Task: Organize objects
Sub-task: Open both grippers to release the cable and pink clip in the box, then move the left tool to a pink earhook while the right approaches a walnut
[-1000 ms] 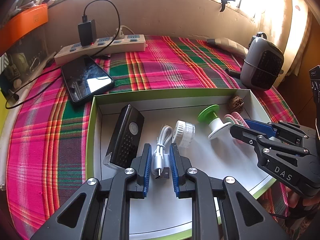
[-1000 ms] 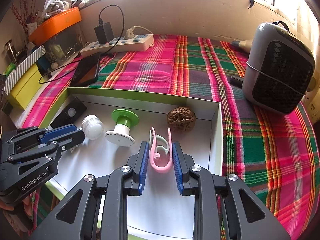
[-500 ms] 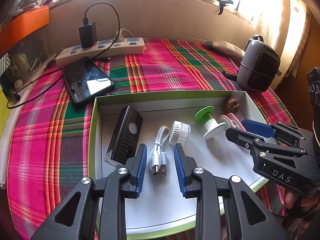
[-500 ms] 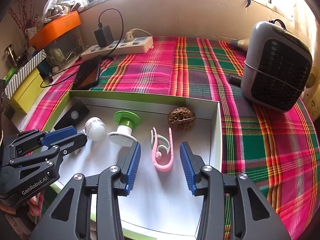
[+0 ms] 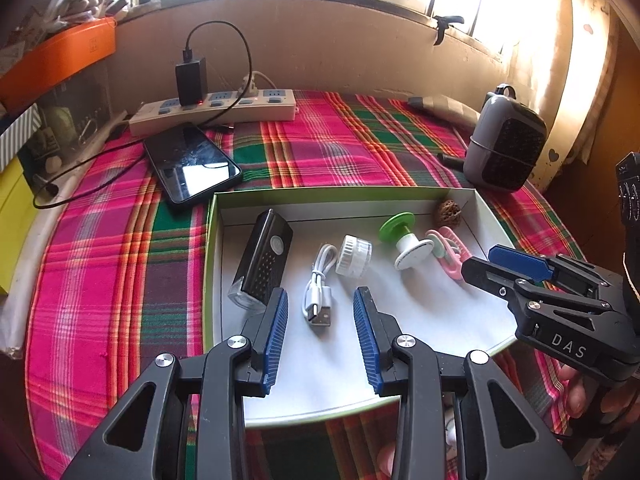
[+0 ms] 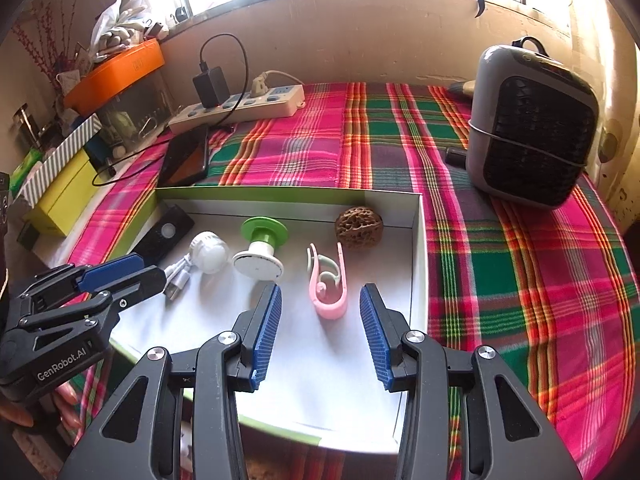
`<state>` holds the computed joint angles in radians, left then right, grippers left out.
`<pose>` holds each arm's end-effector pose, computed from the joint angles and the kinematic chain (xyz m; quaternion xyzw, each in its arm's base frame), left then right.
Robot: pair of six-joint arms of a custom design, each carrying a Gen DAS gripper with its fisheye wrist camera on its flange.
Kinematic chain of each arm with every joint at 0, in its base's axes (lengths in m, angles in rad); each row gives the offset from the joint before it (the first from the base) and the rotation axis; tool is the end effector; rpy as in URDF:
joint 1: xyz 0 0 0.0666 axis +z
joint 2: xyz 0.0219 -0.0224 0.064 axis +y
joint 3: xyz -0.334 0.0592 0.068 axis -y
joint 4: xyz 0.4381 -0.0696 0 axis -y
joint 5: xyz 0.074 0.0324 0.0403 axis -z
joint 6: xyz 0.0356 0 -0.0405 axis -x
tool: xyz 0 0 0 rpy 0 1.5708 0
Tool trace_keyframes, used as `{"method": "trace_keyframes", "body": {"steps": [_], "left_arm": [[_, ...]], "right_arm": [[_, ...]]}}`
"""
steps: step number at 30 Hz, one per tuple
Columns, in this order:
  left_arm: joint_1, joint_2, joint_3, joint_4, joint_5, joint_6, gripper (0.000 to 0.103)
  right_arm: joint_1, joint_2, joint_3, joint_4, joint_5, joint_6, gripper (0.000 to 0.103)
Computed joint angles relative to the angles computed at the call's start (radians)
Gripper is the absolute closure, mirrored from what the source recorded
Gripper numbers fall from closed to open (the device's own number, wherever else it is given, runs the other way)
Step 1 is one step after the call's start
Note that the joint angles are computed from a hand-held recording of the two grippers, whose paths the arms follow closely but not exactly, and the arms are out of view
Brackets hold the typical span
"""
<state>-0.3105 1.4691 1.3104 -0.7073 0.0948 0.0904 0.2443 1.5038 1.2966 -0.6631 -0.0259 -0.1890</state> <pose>0.5311 -0.1744 0.3170 0.1192 0.9300 -0.1122 0.3290 0.5497 0.1376 0.2944 -0.0304 0.9387 0.0856 0.3325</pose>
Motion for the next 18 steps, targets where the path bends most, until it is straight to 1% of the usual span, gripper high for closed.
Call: {"method": "trace_keyframes", "body": {"steps": [5, 10, 12, 16, 18], "left_arm": [[-0.001, -0.047, -0.042, 0.012, -0.001, 0.001, 0.071], [-0.001, -0.113, -0.103, 0.038, 0.009, 0.019, 0.07], [-0.002, -0.143, -0.131, 0.045, 0.017, 0.025, 0.068], [-0.007, -0.195, -0.178, 0.057, 0.016, 0.029, 0.067], [-0.009, -0.222, -0.203, 0.061, 0.029, 0.03, 0.067]], "right_arm": [[0.003, -0.04, -0.036, 0.011, 0.006, -0.008, 0.061], [0.011, -0.088, -0.081, 0.027, 0.015, -0.019, 0.061], [0.014, -0.113, -0.106, 0.037, 0.016, -0.023, 0.061], [0.023, -0.161, -0.158, 0.057, 0.024, -0.031, 0.06], [0.028, -0.183, -0.182, 0.064, 0.031, -0.036, 0.06]]}}
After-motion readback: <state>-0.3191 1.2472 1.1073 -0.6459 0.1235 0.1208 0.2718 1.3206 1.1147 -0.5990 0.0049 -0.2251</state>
